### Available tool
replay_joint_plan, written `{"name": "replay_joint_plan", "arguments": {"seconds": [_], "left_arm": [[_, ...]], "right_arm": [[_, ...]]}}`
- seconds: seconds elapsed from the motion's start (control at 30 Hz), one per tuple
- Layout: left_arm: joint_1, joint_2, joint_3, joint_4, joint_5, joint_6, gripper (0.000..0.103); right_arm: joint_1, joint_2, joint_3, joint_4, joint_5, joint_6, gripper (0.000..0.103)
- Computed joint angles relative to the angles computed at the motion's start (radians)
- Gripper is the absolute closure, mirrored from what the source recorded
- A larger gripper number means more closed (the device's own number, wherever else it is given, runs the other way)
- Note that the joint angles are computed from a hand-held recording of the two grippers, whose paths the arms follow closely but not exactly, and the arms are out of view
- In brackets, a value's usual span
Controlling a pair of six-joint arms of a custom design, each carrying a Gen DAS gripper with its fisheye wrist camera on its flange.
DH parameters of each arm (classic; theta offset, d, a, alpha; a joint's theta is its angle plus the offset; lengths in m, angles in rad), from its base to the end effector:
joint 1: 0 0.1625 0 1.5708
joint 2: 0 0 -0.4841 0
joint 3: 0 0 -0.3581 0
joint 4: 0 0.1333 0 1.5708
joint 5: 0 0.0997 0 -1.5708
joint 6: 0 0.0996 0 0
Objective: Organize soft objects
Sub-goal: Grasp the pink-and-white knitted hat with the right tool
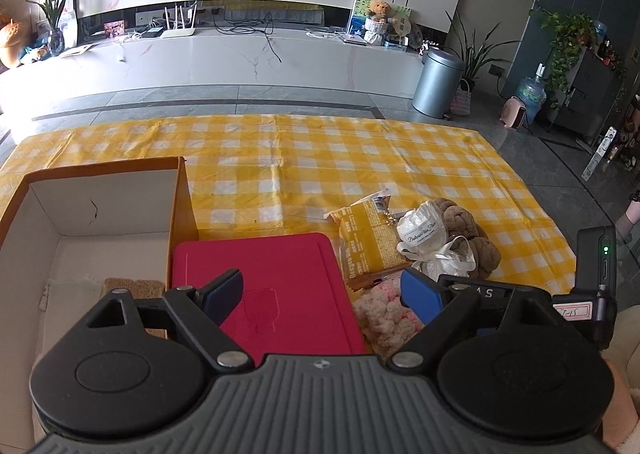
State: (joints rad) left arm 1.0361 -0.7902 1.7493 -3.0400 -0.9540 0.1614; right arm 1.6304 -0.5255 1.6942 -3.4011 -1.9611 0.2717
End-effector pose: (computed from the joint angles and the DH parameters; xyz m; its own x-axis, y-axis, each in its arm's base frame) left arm -0.1787 -0.6763 0.1911 -0.7633 0.2911 -0.5767 0.5748 0.7134 -0.4008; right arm 0.1366 -0.6873 0.0644 -0.9153 0.3831 0.1243 0.2062 0.7109 -0.6724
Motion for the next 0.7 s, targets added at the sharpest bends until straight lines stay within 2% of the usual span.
{"name": "replay_joint_plan", "arguments": {"seconds": [0.07,0.13,0.27,0.33,0.5,0.57,0.63,0.7], "left_arm": [[0.002,-0.001,-0.001,0.005,0.007,-0.007,0.000],[0.003,-0.004,-0.002,0.015,0.008,0.001,0.000],[0.008,-0.003,0.009,-0.034,0.028,0.041,0.000],[0.016,-0.004,0.006,-0.019,0.025,0.040,0.000],[0.036,-0.017,0.001,0.027,-0.023,0.007,0.000],[0.034,-0.015,-0.002,0.029,0.001,0.011,0.000],[0.027,-0.015,0.005,0.008,0.036,0.017,0.000],[0.027,-0.022,0.019,-0.028,0.039,0.036,0.000]], "right_arm": [[-0.004,0.008,-0.008,-0.008,0.012,0.071,0.020],[0.006,0.018,-0.027,0.018,-0.036,0.116,0.020],[0.029,0.045,-0.052,0.023,-0.080,0.142,0.020],[0.041,0.066,-0.083,0.042,-0.121,0.157,0.020],[0.066,0.109,-0.169,0.124,-0.210,0.073,0.015],[0.061,0.102,-0.171,0.152,-0.196,-0.016,0.014],[0.047,0.082,-0.155,0.170,-0.159,-0.087,0.020],[0.033,0.052,-0.109,0.145,-0.119,-0.118,0.030]]}}
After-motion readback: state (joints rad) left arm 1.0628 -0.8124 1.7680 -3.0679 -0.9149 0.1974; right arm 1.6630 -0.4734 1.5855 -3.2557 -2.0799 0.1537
